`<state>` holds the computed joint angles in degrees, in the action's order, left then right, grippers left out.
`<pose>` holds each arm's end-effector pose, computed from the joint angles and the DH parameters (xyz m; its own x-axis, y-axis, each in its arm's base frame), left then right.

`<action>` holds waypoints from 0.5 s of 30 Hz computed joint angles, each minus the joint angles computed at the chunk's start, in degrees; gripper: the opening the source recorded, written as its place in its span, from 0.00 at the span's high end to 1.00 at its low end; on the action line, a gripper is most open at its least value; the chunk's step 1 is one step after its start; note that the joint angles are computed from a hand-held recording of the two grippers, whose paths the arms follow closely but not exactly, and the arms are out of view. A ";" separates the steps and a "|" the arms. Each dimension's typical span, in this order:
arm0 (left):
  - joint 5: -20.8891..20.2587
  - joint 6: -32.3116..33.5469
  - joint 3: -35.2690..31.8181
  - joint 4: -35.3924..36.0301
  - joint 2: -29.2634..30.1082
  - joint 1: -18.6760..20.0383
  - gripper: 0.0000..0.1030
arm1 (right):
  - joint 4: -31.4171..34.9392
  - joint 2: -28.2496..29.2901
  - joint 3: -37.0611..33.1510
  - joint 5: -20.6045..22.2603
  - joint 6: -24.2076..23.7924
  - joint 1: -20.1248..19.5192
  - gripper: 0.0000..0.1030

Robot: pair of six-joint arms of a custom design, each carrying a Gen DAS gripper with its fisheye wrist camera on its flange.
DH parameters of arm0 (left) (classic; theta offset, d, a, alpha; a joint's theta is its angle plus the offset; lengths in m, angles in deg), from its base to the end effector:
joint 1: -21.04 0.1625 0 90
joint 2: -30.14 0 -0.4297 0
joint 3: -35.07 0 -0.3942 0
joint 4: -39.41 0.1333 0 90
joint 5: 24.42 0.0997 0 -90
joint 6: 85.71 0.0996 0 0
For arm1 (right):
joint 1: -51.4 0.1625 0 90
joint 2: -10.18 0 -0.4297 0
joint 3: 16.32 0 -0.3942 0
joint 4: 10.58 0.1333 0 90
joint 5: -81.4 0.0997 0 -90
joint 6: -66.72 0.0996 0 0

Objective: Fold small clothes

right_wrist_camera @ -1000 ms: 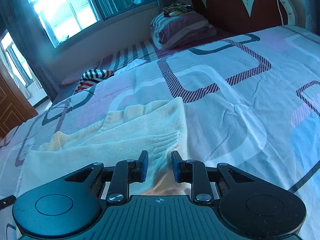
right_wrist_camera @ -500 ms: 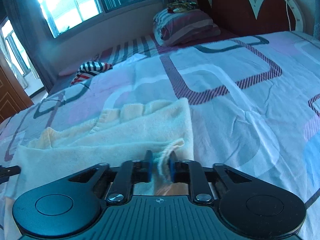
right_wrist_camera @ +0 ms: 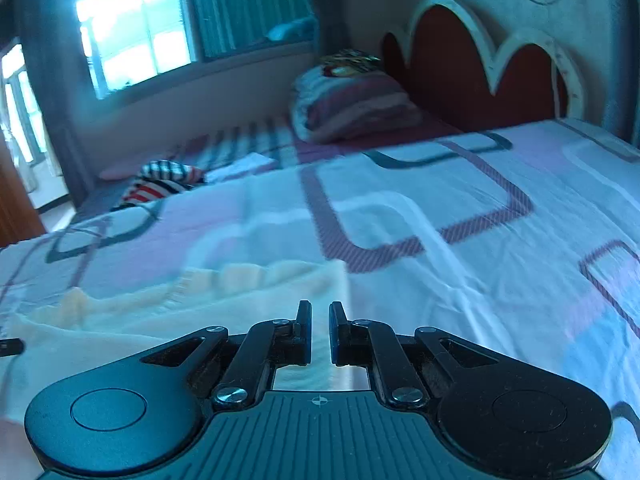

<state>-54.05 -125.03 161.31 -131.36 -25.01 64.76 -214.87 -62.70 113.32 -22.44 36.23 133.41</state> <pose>-0.1948 -0.4906 0.1104 -0.7975 -0.2334 -0.5563 0.2677 0.6895 -0.6730 0.0420 -0.4883 0.2757 -0.8423 0.0188 0.5387 -0.4093 0.6280 -0.6618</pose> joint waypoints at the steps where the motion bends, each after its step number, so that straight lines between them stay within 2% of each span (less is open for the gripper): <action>1: 0.02 -0.35 -0.15 0.35 -0.02 0.02 0.60 | 0.73 0.07 -0.05 0.32 -0.50 0.45 0.92; 5: 0.42 -0.37 -1.00 1.17 0.28 0.23 0.59 | 3.68 0.85 -0.21 1.73 -1.14 1.76 0.92; 9: 1.29 -0.35 -1.54 1.53 0.78 0.75 0.52 | 5.85 2.82 -0.57 0.79 -2.84 2.43 0.92; 11: 1.85 0.18 -1.34 0.59 1.01 0.92 0.52 | 4.94 3.93 -0.43 -0.53 -4.66 2.26 0.92; 14: 2.14 0.39 -1.23 0.85 0.77 0.98 0.52 | -1.07 6.43 -0.43 -3.12 -8.32 1.23 0.92; 15: 2.33 -0.37 -1.24 1.97 0.49 0.86 0.52 | -2.00 6.69 -0.76 -4.09 -7.97 1.05 0.92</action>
